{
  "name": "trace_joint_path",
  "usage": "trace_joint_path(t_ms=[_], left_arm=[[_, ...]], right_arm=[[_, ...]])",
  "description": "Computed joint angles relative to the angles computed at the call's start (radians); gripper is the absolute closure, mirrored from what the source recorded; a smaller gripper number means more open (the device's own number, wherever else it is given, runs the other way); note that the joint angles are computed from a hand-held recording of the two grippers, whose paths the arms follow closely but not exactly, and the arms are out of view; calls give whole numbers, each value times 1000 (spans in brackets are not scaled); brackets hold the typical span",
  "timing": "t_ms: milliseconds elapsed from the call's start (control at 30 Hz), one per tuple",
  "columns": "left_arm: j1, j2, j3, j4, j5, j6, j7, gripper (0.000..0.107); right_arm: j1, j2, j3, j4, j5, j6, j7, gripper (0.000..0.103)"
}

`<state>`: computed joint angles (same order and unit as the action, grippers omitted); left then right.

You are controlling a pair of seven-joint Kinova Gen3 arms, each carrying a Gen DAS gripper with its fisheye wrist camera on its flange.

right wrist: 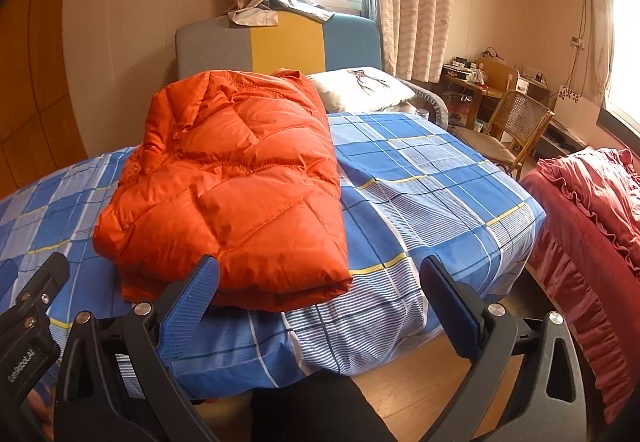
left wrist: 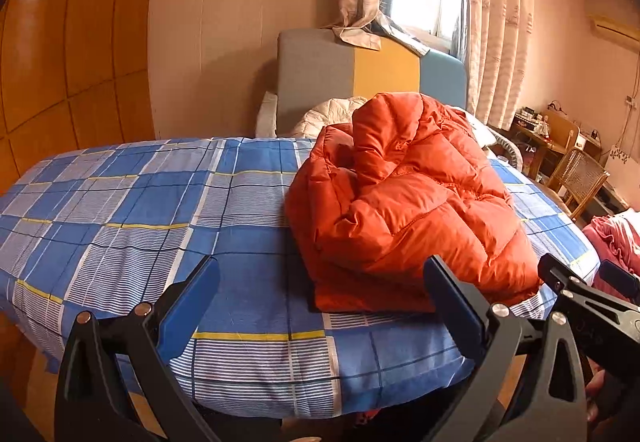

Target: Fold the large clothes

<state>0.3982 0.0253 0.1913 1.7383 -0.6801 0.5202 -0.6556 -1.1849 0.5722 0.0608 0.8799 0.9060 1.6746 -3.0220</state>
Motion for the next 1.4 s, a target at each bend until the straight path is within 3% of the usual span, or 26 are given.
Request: trace_joint_path(t_ms=[100, 267, 1400], left_arm=[[7, -3, 4, 7, -36, -1, 20, 7], [-3, -11, 4, 15, 13, -16, -26, 7], [-15, -27, 28, 18, 49, -33, -88, 6]], right_arm=[[-4, 1, 2, 0, 7, 1, 3, 3], [-7, 4, 2, -5, 9, 6, 9, 3], [-28, -2, 1, 1, 42, 32, 26, 3]])
